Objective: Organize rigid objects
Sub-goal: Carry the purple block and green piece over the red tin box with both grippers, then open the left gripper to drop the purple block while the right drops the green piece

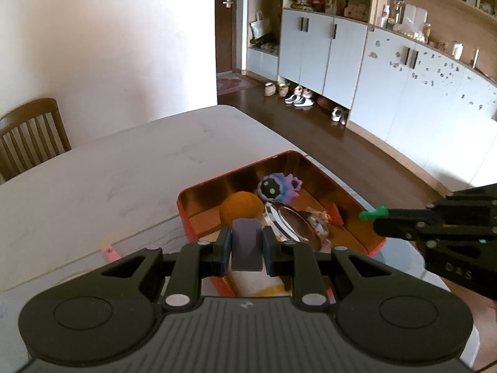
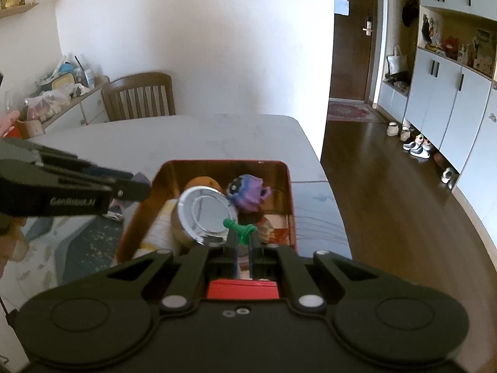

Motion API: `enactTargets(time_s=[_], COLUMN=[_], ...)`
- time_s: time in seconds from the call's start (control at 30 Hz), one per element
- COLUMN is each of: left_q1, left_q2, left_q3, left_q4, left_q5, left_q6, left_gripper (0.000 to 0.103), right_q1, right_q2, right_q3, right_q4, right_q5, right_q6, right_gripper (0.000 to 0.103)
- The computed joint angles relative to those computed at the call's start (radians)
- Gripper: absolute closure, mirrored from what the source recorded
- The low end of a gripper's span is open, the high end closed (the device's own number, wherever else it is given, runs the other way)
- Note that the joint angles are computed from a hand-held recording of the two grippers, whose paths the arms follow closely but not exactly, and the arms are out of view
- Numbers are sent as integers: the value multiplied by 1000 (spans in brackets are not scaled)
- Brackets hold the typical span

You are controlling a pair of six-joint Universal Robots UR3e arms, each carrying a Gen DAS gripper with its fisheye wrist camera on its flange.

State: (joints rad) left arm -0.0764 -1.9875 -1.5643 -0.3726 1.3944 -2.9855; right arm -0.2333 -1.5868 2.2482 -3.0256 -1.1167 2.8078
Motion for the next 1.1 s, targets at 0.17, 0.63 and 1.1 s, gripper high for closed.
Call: enactTargets(time_s=[0.17,0.63,1.1], left_q1=[-35,-73,-67], left_q2=[-105,-328,-346], left_q3=[125,418,428], left_q4=[-19,-133,-125], left_q5=[70,170,170], left_q6=[-21,-84,-144], left_gripper=[82,82,83], right_q1=[-14,-14,-16], right_q2=[37,157,205], right_q3=[-27,-146,-210], right_q4=[34,149,228], right_q5=[18,38,25], right_q6=[-48,-159,-229], right_gripper=[98,98,90])
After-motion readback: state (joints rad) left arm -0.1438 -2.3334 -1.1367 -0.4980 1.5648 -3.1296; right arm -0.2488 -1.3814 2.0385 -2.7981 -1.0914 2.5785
